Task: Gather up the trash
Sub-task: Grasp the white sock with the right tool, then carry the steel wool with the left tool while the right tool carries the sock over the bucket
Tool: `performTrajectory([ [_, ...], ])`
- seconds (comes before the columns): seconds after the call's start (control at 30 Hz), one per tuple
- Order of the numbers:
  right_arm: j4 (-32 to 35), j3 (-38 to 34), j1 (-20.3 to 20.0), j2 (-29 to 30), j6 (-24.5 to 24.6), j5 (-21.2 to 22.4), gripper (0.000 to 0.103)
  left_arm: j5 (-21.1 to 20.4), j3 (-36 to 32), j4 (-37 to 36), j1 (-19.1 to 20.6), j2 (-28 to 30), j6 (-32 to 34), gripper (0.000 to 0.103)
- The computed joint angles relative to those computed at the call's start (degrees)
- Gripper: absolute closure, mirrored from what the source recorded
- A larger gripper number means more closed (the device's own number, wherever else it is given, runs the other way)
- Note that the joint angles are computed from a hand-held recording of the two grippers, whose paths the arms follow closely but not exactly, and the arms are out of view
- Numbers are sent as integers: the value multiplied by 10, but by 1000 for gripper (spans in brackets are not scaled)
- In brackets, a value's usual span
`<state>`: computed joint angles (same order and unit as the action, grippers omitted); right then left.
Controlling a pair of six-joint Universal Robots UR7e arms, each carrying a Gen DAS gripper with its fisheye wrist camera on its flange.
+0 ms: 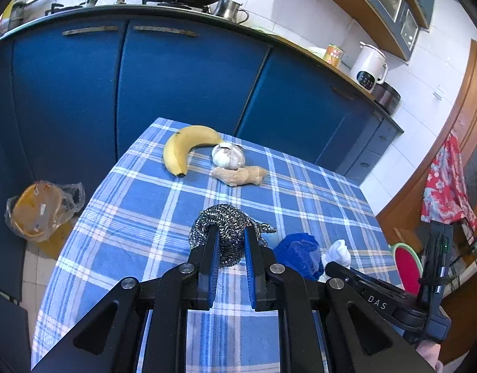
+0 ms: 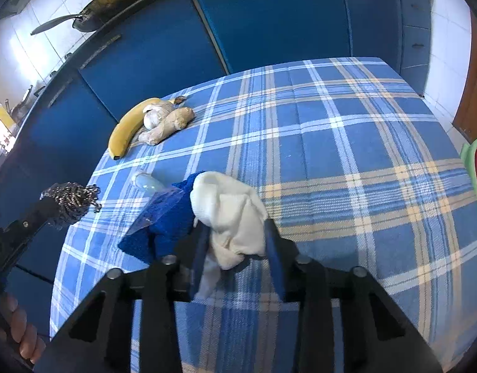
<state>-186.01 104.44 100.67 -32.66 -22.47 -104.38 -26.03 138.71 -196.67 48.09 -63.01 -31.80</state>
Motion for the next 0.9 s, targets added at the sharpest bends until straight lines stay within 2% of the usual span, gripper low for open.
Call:
performTrajectory([
  [0.03,-1,2,1,-1,0,2,74,0,0,2,-2,1,-2,88],
  [0.13,-19,15,3,-8,4,-4,76,1,1,7,-8,0,-6,88],
  [0.47,-96,92,1,-68,5,9,76,7,-2,52,-39,8,-34,88],
  [0.9,-153,180,-21,-147,2,34,76,18,-17,118,-82,26,-77,88],
])
